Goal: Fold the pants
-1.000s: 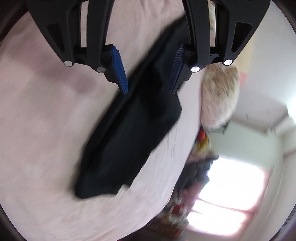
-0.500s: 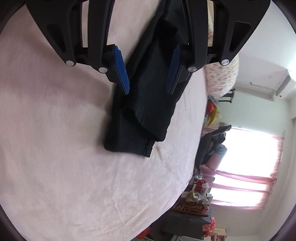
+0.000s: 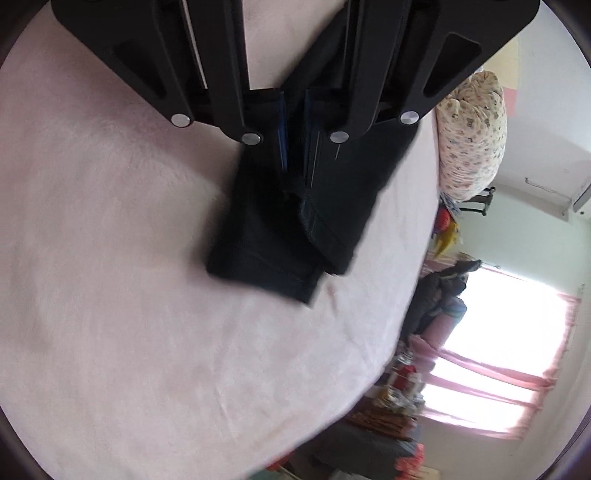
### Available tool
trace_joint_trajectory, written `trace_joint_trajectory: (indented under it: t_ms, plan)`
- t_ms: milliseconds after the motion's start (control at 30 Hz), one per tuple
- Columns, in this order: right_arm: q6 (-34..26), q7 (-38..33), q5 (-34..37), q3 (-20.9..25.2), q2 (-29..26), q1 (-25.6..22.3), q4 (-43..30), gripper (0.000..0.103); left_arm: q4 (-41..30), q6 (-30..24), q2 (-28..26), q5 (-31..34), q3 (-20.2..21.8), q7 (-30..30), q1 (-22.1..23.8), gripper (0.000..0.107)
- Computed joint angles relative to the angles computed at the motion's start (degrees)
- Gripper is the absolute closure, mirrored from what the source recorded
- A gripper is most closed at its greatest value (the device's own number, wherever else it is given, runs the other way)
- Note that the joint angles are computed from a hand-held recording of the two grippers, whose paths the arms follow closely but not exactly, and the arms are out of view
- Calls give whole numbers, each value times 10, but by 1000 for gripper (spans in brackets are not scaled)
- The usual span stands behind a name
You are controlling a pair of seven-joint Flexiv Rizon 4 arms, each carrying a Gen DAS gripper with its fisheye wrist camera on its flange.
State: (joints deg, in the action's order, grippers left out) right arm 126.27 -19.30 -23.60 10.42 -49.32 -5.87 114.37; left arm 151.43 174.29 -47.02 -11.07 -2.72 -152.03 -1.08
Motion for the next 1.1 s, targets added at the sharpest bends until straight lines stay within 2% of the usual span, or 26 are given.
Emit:
trace_joint_trajectory:
  t_ms: [100,267,400,467,567,667,700,767,800,833,900,967,1100]
  plan:
    - [36,-37,56,-35,24,37,11,96,-2,-4,1,-1,-1,1,-1,14]
    - [46,-48,63,-42,41,25,7,97,-3,-4,-1,1,0,2,-1,13]
    - [30,-52,56,-44,36,21,-3,97,-3,-11,1,-5,-1,7,-4,13]
    - [-2,-43,50,-42,27,15,-11,97,-4,-13,2,-4,0,9,-4,13]
    - [-101,-17,11,-10,14,-23,-23,96,-5,-15,3,-1,0,10,-3,13]
    - [-93,-11,-28,53,-12,-91,-27,95,-6,-16,3,1,0,10,-2,13]
    - [-96,-7,-41,65,-12,-106,-25,93,-6,-18,4,1,0,10,-2,13]
    - [-88,2,-58,81,-9,-129,-16,79,-6,-16,2,-1,0,9,-3,13]
    - [-78,6,-51,76,0,-128,-6,58,-7,-15,1,2,0,8,-2,13]
    - [-62,6,-36,63,7,-117,2,43,-8,-14,0,4,0,8,-1,13]
    - [-26,-3,2,28,22,-85,23,42,-9,-16,-1,4,-1,10,-1,13]
    - [-20,0,7,14,25,-77,27,42,-10,-16,-2,5,-1,10,-1,12]
    - [-27,36,-71,49,-9,-121,4,45,-10,-17,-2,1,-3,11,-3,12]
